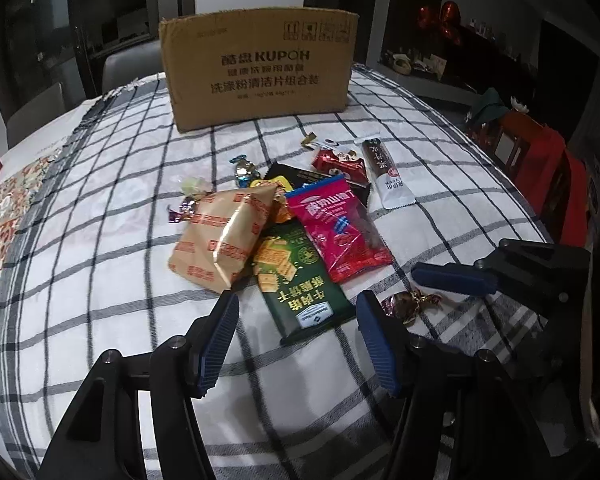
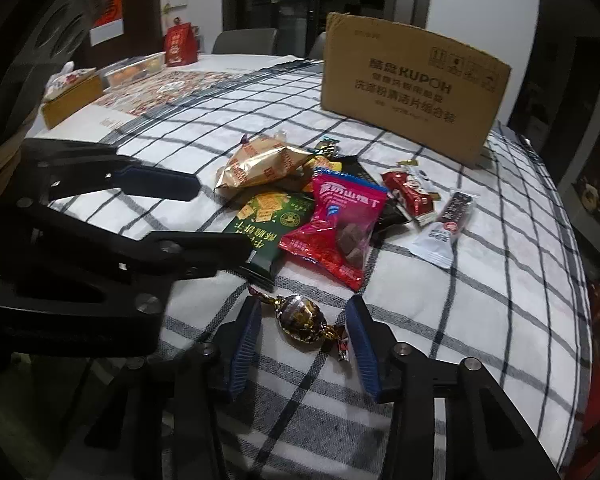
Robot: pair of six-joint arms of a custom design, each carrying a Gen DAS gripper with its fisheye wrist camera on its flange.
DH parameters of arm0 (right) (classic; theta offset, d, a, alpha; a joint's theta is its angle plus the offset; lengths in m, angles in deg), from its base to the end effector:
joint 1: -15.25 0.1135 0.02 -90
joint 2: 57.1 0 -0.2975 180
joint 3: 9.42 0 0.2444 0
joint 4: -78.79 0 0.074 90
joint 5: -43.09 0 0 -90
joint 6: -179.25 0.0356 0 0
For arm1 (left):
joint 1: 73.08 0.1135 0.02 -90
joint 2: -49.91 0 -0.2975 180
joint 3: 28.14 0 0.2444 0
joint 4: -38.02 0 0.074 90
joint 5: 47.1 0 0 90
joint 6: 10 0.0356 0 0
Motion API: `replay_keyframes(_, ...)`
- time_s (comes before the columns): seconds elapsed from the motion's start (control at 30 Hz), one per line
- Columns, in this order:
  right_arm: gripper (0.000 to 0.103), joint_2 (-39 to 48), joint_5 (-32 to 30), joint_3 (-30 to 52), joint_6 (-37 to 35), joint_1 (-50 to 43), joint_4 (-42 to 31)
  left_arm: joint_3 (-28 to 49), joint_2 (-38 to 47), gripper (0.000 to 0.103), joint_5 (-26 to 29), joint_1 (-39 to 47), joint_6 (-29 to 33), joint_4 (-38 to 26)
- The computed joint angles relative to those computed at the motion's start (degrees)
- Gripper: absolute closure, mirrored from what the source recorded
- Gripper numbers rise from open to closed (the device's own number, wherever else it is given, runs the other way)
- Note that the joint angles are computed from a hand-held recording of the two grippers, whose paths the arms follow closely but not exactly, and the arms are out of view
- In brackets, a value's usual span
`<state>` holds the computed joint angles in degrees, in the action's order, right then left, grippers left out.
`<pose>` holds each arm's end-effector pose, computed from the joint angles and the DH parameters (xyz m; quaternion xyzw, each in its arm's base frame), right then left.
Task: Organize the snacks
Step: 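Grasp the gold-wrapped candy with the right gripper while the left gripper approaches the green cracker packet, then grasp the green cracker packet with the left gripper while the right gripper holds the candy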
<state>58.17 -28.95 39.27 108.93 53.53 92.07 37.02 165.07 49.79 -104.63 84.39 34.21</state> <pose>0.2491 0.1826 0.0718 -0.1030 0.9331 0.0211 0.3438 0.3115 -0.1963 0.1073 0.3105 0.8968 -0.1283 0.2880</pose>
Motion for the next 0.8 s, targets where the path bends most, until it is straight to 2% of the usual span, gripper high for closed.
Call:
replay_keyframes(0.37,0.075,1.7,-3.9,-2.1,-1.4,-2.4,5.9,5.5,4.2,0.043,-2.0,-1.7,-1.5,-4.5)
replay_keyframes(0.8,0.078,-0.6,-4.1,-6.3,3.4,-5.5,10.0,8.2,6.5,0.045,-4.5,-2.8,-2.3,-6.5)
